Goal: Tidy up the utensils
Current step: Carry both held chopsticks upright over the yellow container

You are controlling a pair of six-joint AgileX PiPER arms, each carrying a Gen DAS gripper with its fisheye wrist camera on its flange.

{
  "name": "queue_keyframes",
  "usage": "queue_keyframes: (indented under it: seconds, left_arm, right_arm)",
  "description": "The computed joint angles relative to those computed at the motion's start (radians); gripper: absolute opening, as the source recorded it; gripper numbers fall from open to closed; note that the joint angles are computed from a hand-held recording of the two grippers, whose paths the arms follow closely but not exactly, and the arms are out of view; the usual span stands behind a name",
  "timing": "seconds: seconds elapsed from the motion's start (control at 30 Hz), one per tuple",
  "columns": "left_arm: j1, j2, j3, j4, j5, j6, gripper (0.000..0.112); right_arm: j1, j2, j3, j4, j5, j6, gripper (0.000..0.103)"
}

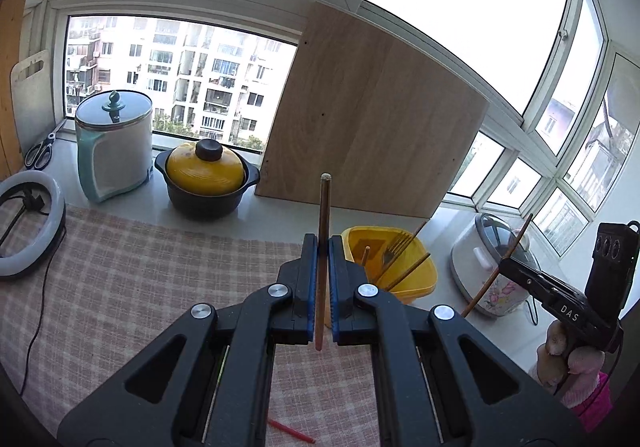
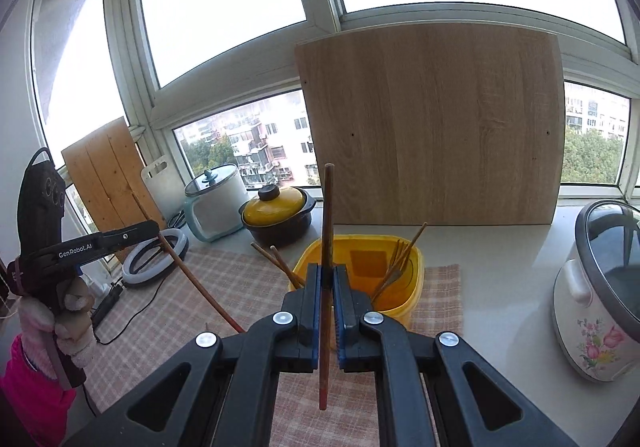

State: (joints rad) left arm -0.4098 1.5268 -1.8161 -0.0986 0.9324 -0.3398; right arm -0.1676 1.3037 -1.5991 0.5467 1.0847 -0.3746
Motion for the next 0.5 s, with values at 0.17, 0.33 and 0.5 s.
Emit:
queue_keyframes:
  seconds: [0.17, 0.33, 0.5]
  left_arm:
    - [0.032, 0.076, -0.128, 0.003, 0.020, 0.005, 0.003]
    - [0.068, 0.170, -0.280, -0.038, 0.054, 0.015, 0.003]
    - [0.074, 0.249, -0.414, -0.055, 0.083, 0.016, 0.003]
  right_arm:
    - [-0.031, 0.037, -0.090, -0.012, 0.007, 0.007, 0.003]
    - [-0.029, 0.100, -0.200, -0.042, 0.001, 0.031, 0.003]
    - [-0.025, 0.156, -0.296, -0.067, 0.002, 0.056, 0.003]
